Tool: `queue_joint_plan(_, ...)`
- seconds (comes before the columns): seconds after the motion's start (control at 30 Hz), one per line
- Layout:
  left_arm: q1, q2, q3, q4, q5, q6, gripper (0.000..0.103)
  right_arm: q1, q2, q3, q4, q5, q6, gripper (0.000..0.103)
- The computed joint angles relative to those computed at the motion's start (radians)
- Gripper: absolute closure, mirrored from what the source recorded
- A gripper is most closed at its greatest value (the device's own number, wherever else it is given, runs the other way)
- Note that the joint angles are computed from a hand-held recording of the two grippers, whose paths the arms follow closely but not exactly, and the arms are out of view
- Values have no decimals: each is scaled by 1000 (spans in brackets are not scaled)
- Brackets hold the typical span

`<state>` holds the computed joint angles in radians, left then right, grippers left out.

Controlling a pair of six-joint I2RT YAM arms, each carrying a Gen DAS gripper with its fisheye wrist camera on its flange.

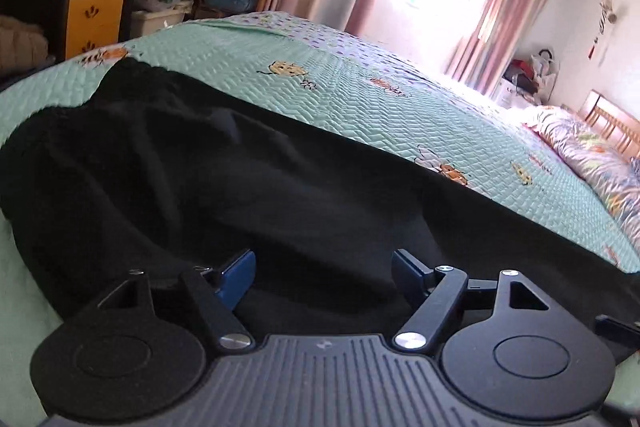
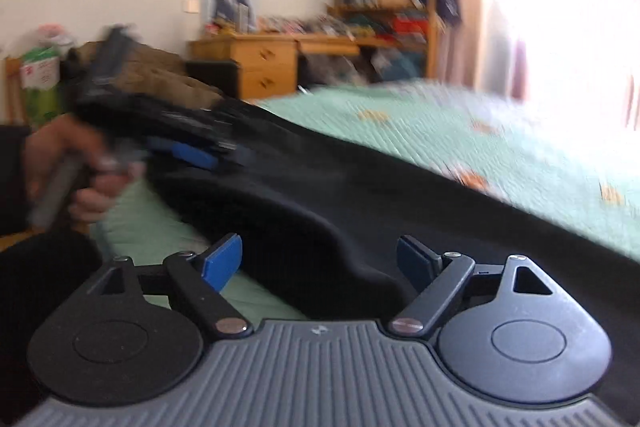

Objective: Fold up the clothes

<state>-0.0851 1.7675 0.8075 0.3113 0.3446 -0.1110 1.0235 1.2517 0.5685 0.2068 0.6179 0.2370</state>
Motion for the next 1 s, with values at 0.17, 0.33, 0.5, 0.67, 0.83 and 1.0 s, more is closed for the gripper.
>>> queue_joint_plan(0.17, 2, -41, -30, 10, 9, -22, 26, -10, 85, 25, 100, -217, 100, 36)
queue_joint_plan(0.33, 24, -70, -45, -2, 20, -19, 26, -54, 282, 100, 227, -244, 181, 43)
queue_joint_plan(0.5, 49, -70, -47, -8, 37, -10, 25, -59, 433, 168, 274, -152, 293, 44)
queue_joint_plan(0.67, 46, -60, -51, 6, 35, -21, 25, -87, 532, 172, 391, -136, 334, 65)
queue_joint_plan(0.83, 69, -93, -61, 4, 63, -18, 24, -99, 379, 54, 409, -223, 257, 91)
queue_joint_plan(1.0, 81, -138, -99, 50, 107, -7, 17, -173, 183, -37, 373, -530, 163, 92)
